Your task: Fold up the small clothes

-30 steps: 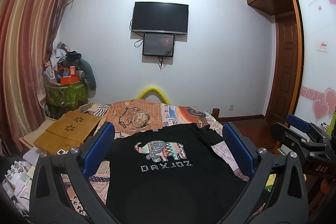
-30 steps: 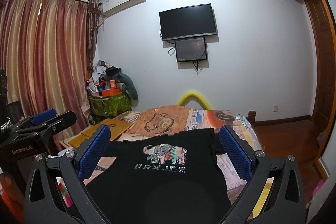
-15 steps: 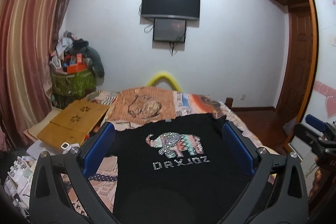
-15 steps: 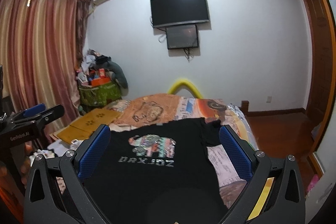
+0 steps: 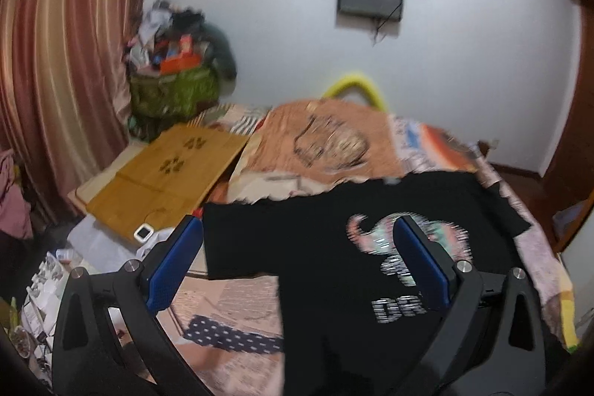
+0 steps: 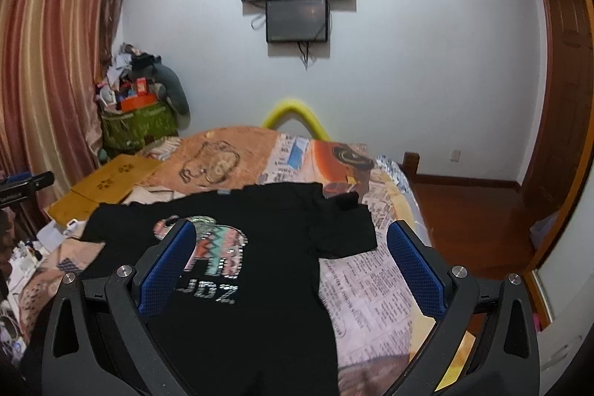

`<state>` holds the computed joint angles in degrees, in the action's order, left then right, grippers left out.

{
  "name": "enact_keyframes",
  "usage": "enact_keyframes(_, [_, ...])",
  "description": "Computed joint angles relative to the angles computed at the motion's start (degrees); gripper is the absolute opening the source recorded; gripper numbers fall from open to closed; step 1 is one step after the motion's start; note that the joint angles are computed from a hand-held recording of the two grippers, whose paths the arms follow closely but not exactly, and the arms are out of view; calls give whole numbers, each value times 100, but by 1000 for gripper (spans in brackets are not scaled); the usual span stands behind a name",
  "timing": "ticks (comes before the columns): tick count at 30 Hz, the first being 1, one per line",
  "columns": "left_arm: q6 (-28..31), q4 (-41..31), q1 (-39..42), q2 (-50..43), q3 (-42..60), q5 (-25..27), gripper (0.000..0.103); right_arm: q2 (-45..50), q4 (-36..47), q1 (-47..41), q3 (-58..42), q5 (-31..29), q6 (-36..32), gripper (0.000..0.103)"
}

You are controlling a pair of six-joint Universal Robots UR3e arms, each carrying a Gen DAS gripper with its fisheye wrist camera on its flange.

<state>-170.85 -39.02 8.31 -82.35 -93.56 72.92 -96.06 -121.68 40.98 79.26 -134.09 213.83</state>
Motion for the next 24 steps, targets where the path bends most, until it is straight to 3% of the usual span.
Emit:
enact_keyframes(4, [48,-220,97,-1017,666,343,103,-220,-8,-853,269,853,-267,92])
enact_keyframes(9, [-10,-1130,362,-2292,1755,465,103,-369,-136,-1686,635,1544,-580,85])
enact_keyframes(11, [-99,-1555,463,-2596,2067,381,99,-383,-87,-1960,703,1753,-702,83])
enact_keyframes(13, [-282,-2069,555,-2932,2419,390,85,-381,-42,-2255,794,1979,-805,80])
enact_keyframes(16, [-404,-2688,746,-3341,2776,118,78,-307,-5,-2686,882,2341,-984,73])
enact_keyframes(21, [-644,-2864,701,-3957,3211,151,75,-260,8,-3332,1123,3023,-1245,65])
enact_keyframes(24, [-748,-2639,532,-4234,3478,433,74,-292,42,-3683,1301,3323,-1293,63])
